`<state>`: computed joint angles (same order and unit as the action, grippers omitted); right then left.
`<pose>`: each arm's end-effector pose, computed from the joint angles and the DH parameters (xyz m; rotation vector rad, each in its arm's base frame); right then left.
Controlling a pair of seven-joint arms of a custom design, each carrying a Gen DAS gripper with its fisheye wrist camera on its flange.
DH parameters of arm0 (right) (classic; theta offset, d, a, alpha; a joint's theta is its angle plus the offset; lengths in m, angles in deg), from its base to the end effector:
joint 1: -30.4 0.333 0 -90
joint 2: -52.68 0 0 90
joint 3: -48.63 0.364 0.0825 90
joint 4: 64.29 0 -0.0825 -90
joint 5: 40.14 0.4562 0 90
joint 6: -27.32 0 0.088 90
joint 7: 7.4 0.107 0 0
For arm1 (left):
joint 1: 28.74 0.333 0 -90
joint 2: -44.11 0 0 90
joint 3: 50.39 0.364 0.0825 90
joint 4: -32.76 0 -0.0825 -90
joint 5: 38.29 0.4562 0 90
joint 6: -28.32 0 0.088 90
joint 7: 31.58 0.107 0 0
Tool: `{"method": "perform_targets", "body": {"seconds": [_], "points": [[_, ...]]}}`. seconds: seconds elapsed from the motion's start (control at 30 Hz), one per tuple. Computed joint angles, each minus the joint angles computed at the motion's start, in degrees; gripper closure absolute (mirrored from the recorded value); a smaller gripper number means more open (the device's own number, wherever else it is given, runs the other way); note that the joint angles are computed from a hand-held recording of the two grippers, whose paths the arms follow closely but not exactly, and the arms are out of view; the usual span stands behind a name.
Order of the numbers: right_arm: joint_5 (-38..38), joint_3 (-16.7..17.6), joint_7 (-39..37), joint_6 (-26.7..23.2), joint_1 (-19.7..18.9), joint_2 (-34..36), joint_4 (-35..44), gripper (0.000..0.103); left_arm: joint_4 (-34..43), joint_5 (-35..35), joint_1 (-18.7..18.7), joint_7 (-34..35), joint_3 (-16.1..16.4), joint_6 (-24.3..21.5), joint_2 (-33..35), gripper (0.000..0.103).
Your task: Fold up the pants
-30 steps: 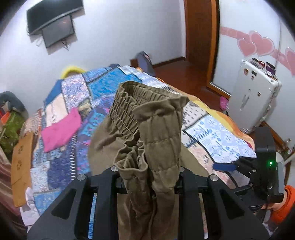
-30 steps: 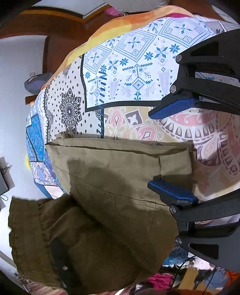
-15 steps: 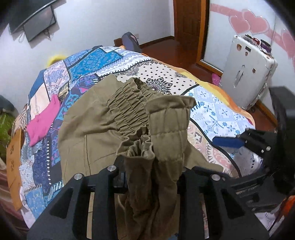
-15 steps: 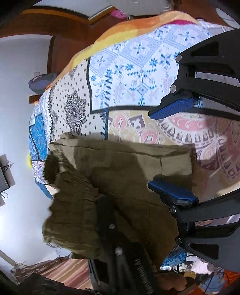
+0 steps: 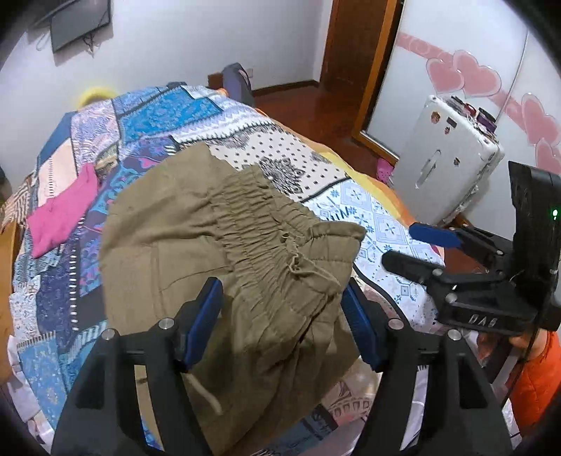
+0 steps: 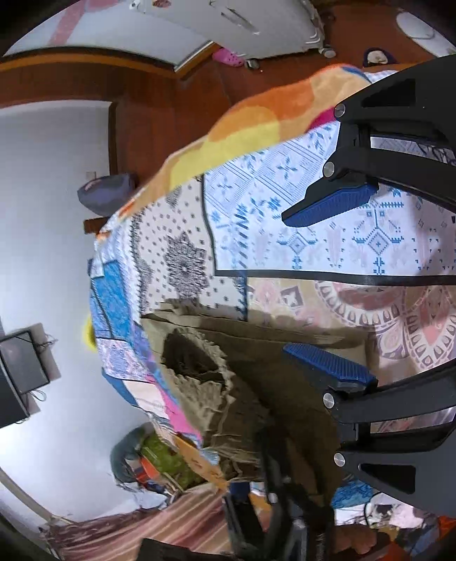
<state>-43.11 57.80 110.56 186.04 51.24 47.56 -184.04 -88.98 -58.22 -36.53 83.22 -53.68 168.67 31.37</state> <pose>0.5487 0.3230 0.5713 -1.7628 1.6245 -0.3281 0.5778 -0.1158 0.5899 -1.5105 2.3328 -0.7914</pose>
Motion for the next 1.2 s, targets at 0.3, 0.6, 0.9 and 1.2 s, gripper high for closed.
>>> {"method": "perform_targets", "body": {"seconds": [0.3, 0.6, 0.9, 1.2], "points": [[-2.1, 0.4, 0.3, 2.6, 0.4, 1.3, 2.8, 0.036, -2.4, -3.4, 1.3, 2.5, 2.1, 1.5, -4.6, 0.033], [0.5, 0.1, -2.9, 3.1, 2.9, 4.9, 6.5, 0.036, -4.7, 5.9, 3.5, -2.4, 1.8, 0.5, -2.2, 0.031], [2.0, -0.5, -5.2, -1.2, 5.5, 7.9, 7.4, 0.036, -4.9, 2.0, 3.0, 2.6, 4.3, 0.8, -2.7, 0.029], [9.2, -0.5, -9.8, 0.7, 5.5, 7.2, 5.4, 0.033, 4.1, -6.7, 7.0, 4.9, 4.3, -3.6, 3.9, 0.028]]}}
